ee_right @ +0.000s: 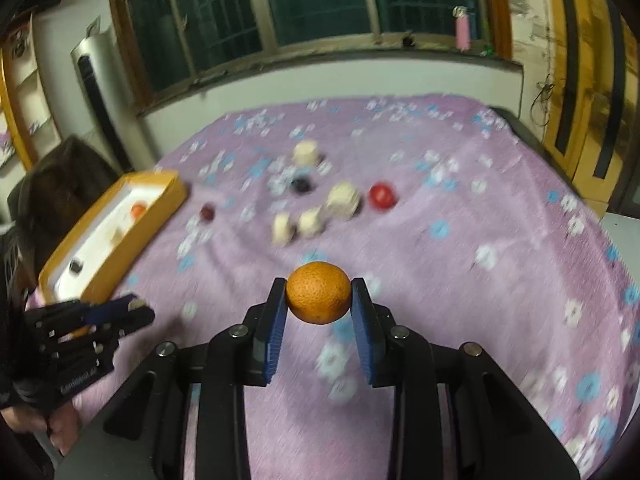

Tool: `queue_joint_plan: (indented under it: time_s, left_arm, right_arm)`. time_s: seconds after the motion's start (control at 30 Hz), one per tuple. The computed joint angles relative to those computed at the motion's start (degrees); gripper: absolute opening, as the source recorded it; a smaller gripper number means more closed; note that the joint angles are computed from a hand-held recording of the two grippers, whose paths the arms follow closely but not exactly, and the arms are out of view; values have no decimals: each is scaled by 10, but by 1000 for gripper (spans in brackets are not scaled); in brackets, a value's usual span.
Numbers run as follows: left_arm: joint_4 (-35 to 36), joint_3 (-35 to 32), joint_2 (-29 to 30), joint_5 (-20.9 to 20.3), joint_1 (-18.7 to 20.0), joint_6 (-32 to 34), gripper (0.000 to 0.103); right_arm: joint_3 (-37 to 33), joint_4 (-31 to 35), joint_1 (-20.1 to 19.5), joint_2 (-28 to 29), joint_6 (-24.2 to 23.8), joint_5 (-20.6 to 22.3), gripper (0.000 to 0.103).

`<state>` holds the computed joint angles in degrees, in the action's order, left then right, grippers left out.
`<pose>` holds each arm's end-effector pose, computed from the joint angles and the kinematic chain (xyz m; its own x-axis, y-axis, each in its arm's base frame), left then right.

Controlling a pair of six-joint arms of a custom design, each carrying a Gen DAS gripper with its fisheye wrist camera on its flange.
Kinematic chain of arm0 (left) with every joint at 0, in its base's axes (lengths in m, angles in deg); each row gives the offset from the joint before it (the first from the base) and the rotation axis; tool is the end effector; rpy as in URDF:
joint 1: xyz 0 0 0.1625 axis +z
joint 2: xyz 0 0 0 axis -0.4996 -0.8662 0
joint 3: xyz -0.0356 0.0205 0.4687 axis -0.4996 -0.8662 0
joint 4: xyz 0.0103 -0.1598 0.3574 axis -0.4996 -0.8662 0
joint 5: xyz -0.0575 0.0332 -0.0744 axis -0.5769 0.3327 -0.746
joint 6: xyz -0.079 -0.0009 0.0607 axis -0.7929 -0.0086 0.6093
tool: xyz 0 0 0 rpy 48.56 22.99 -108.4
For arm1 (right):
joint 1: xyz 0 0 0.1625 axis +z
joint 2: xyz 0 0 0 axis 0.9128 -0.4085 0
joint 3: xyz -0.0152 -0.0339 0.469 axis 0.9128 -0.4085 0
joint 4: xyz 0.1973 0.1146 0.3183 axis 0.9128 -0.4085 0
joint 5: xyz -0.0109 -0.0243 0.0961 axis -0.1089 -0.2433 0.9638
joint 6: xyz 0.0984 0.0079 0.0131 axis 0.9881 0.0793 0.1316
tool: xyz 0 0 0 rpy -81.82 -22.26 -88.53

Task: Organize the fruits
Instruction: 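Grasp a cream cube with the left tool, then carry the cube to the tray with the left tool while the right tool carries the orange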

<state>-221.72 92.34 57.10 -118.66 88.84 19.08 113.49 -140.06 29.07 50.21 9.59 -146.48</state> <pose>-0.2462 -0.7827 0.0884 -0.7193 0.3225 -0.6154 0.5975 0.7390 -0.3111 0.1556 -0.7725 0.2019 -0.7989 -0.0352 0.6005 -0.4574 0.6839 -0.5683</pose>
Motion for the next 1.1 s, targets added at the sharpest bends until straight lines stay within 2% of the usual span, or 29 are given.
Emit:
queue_joint_plan:
  time_s: [0.23, 0.57, 0.87, 1.1]
  left_arm:
    - [-44, 60, -36, -16, 4, -1, 22]
    - [-122, 122, -77, -18, 6, 6, 22]
    - [-160, 131, -95, -5, 11, 18, 22]
    - [-164, 121, -96, 27, 14, 5, 22]
  right_arm:
    - [51, -30, -3, -10, 42, -35, 33]
    - [99, -97, 24, -18, 22, -56, 33]
    - [100, -112, 46, -3, 22, -50, 33]
    - [98, -112, 56, 6, 28, -38, 33]
